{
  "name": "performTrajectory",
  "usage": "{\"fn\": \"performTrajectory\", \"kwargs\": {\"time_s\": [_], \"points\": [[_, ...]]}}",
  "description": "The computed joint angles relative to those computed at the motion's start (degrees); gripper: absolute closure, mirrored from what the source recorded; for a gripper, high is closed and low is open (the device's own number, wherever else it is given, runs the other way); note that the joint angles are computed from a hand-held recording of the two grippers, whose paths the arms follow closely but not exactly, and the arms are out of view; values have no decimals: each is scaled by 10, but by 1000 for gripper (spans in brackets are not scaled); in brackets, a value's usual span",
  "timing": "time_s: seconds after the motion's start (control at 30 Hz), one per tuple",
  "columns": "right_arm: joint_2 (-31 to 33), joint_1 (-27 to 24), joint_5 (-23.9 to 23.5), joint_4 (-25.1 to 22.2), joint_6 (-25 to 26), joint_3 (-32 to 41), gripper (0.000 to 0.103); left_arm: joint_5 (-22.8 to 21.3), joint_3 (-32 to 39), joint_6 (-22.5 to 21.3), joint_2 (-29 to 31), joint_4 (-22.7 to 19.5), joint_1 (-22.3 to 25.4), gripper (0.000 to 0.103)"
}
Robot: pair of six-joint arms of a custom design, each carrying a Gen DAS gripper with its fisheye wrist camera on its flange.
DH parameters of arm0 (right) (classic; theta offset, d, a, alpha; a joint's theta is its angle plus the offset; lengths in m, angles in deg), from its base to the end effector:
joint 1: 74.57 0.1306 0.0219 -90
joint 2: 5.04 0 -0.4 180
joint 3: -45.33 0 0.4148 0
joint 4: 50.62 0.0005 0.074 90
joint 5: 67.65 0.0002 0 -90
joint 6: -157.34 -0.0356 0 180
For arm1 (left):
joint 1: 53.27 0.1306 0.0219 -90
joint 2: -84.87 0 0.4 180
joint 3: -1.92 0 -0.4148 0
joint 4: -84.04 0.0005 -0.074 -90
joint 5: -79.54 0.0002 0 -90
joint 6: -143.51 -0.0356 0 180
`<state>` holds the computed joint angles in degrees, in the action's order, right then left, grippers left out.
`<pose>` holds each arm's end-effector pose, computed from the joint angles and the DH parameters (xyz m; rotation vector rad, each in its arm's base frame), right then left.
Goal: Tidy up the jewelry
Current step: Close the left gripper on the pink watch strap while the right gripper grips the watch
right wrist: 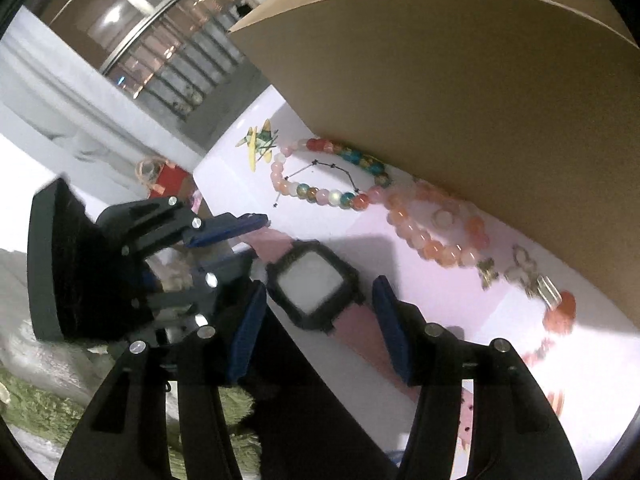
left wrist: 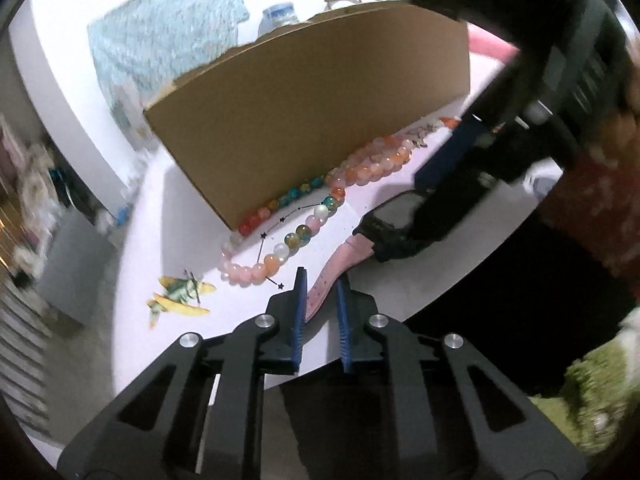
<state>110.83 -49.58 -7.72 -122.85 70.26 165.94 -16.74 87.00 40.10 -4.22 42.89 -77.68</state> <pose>0.5816 0.2902 0.4279 -0.8036 2.6260 0.8274 0.4707 -0.2099 0.4083 0.7239 2.2722 0.0401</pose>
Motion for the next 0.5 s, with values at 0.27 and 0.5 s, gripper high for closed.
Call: {"fn": "performTrajectory", "kwargs": {"time_s": [0.27,0.5], "points": [[-57,30,168,65,35,-73,49,152,70,94,41,-85,58,93],[-71,55,286,115,54,-100,89,162,80,100,50,-95,72,94]]}}
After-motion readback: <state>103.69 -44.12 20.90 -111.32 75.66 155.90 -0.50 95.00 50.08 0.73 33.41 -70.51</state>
